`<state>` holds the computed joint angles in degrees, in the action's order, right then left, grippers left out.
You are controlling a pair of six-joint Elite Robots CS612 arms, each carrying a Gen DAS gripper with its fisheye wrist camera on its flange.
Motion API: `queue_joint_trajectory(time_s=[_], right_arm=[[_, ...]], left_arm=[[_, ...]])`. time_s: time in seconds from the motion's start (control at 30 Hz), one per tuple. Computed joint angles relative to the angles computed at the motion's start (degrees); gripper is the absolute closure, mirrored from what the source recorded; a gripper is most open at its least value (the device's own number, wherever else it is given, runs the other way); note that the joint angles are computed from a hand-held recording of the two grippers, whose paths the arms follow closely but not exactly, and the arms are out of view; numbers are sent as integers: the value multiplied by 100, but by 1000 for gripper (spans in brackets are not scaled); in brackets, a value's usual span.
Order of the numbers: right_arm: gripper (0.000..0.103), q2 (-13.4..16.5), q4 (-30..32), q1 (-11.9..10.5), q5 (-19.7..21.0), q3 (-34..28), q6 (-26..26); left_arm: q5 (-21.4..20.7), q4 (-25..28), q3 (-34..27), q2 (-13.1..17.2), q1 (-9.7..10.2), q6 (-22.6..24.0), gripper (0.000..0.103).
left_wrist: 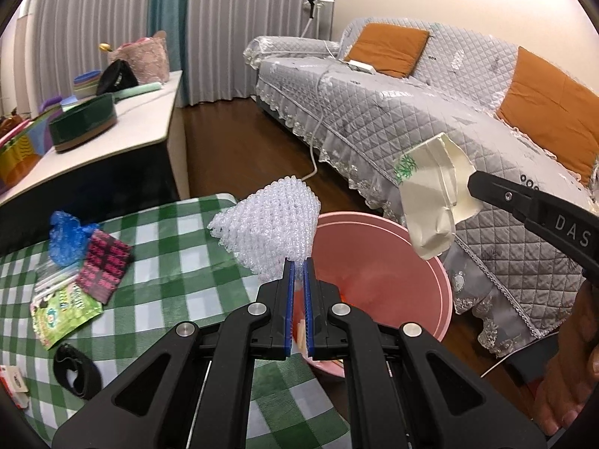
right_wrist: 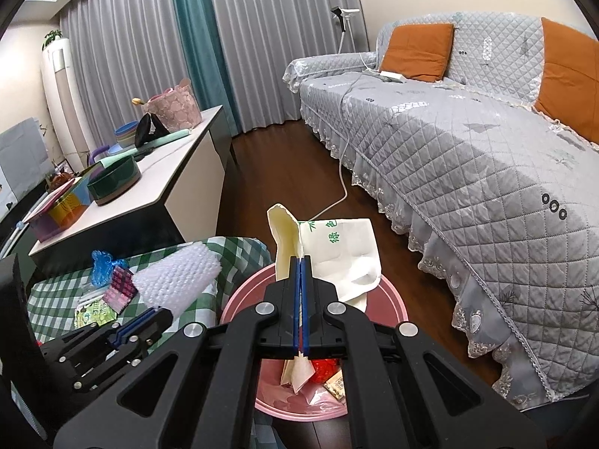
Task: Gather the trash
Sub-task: 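Open the left gripper over the pink bucket while the right gripper releases the paper bag, then move both open grippers back from the bucket to the table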
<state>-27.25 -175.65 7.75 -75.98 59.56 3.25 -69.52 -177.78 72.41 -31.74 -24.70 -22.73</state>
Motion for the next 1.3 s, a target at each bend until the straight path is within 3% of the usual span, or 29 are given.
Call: queue_joint_trajectory(time_s=[0.17,0.23,0.3,0.37,0.63,0.83,1.3], right_arm=[[100,54,196,7,-85,-105,-22],[98,72,360,17,-118,-156,-64],[82,82,390,28,-178,-163,-55],[74,85,380,32,-193,-161,-29],[74,71,334,36,-116,-156,57],[74,16,257,67,42,-95,98],[74,-221,-184,328,680,302,-95]], left_arm=[[-368,90,-159,97,33,168,98],[-443,163,-203,121,43,192,89],[-512,133,-201,133,58,148,82],[-506,122,-182,129,55,111,82],[-377,37,52,4,55,-26,82],[-110,-129,446,-253,57,-128,82],[890,-800,1925,-1203,191,-578,82]])
